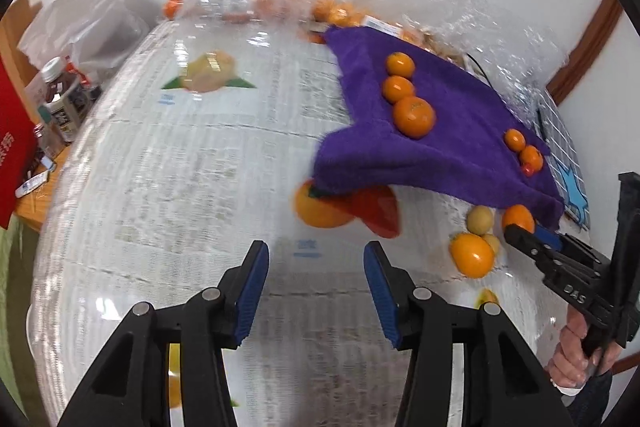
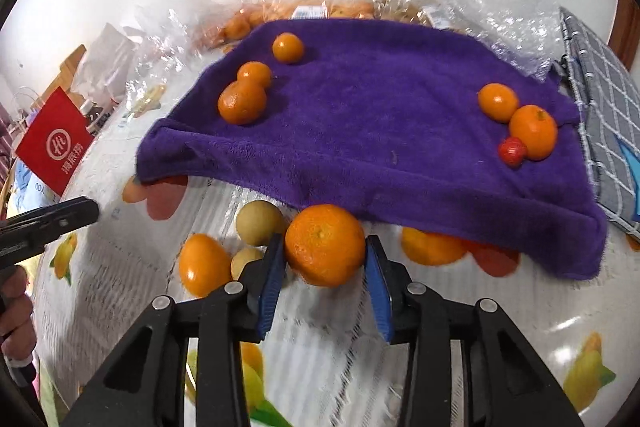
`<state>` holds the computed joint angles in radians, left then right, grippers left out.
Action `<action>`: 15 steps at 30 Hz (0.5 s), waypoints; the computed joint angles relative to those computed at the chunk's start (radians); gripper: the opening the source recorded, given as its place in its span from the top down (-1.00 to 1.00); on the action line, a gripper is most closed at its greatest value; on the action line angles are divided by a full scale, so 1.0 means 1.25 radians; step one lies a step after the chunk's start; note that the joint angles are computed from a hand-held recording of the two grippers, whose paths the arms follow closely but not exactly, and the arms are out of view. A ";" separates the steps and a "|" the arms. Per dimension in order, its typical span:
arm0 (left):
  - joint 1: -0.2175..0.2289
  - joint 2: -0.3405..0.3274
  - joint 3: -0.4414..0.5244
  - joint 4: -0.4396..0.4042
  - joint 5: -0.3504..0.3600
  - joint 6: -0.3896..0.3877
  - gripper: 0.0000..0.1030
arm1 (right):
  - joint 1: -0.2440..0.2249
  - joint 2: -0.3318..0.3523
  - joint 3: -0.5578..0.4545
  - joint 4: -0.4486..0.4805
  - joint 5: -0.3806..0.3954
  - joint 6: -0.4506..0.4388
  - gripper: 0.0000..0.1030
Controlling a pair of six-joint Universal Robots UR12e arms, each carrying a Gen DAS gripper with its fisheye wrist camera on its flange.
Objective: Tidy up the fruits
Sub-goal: 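Grasp another large orange with the right gripper while the left grasps the oval orange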
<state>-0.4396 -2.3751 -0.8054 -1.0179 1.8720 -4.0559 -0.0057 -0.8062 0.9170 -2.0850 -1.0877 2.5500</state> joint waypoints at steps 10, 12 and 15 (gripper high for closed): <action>-0.019 -0.113 0.183 0.001 -0.088 0.085 0.08 | -0.050 -0.037 0.051 -0.066 -0.021 0.013 0.24; -0.022 -0.147 0.247 -0.026 -0.102 0.109 0.08 | -0.060 -0.039 0.055 -0.072 -0.028 0.023 0.24; -0.026 -0.195 0.340 -0.084 -0.107 0.123 0.08 | -0.074 -0.041 0.058 -0.075 -0.029 0.031 0.24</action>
<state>-0.4715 -2.6194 -0.3801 -1.1232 1.7388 -3.9026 -0.0978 -0.8574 0.9895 -2.1788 -1.1245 2.5887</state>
